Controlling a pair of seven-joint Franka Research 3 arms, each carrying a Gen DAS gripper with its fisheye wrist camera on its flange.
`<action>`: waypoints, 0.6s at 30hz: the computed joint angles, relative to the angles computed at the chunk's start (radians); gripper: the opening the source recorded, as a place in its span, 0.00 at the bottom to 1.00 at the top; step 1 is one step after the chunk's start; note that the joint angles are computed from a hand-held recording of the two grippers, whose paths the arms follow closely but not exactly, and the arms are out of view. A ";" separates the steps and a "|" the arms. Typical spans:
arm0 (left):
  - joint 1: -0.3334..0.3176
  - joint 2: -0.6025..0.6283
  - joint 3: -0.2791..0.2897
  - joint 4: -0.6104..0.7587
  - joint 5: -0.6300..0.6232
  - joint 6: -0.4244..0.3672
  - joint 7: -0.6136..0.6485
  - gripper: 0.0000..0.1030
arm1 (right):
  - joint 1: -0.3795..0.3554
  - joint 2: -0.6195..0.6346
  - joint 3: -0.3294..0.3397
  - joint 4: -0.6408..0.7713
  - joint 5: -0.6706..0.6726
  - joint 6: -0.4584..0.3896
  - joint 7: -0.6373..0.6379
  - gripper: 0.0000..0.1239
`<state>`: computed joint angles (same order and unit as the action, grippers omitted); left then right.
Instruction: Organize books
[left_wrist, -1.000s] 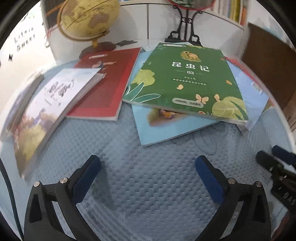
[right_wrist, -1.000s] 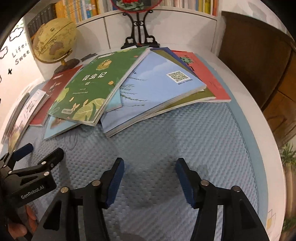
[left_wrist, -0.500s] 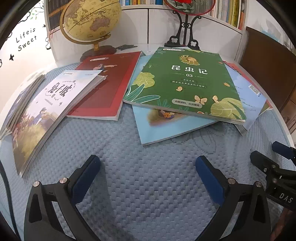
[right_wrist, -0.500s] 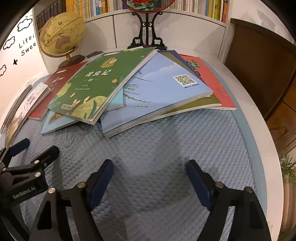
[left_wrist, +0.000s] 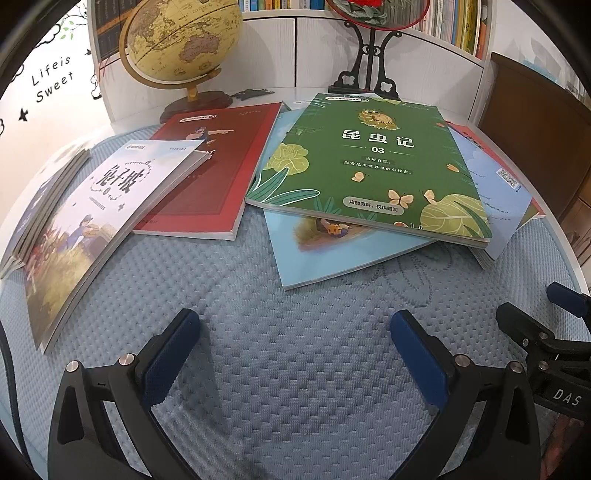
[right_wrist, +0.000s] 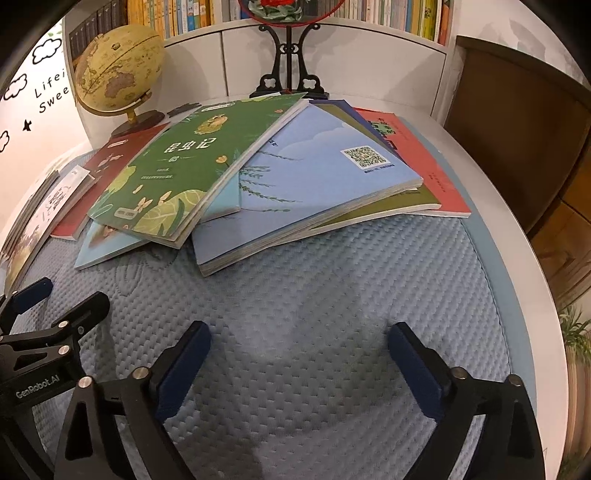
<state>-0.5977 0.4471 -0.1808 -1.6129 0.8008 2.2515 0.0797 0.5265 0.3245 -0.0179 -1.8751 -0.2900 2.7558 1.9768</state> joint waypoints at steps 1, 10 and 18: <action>0.000 0.000 0.000 0.000 0.000 0.000 0.000 1.00 | -0.002 0.001 0.002 0.001 0.003 0.000 -0.005 0.81; 0.000 -0.001 0.000 -0.001 0.000 0.000 0.000 1.00 | -0.003 0.007 0.003 0.007 0.019 0.000 -0.021 0.83; 0.000 0.000 0.000 -0.001 0.000 0.000 0.000 1.00 | -0.002 0.007 0.001 0.006 0.021 0.001 -0.023 0.83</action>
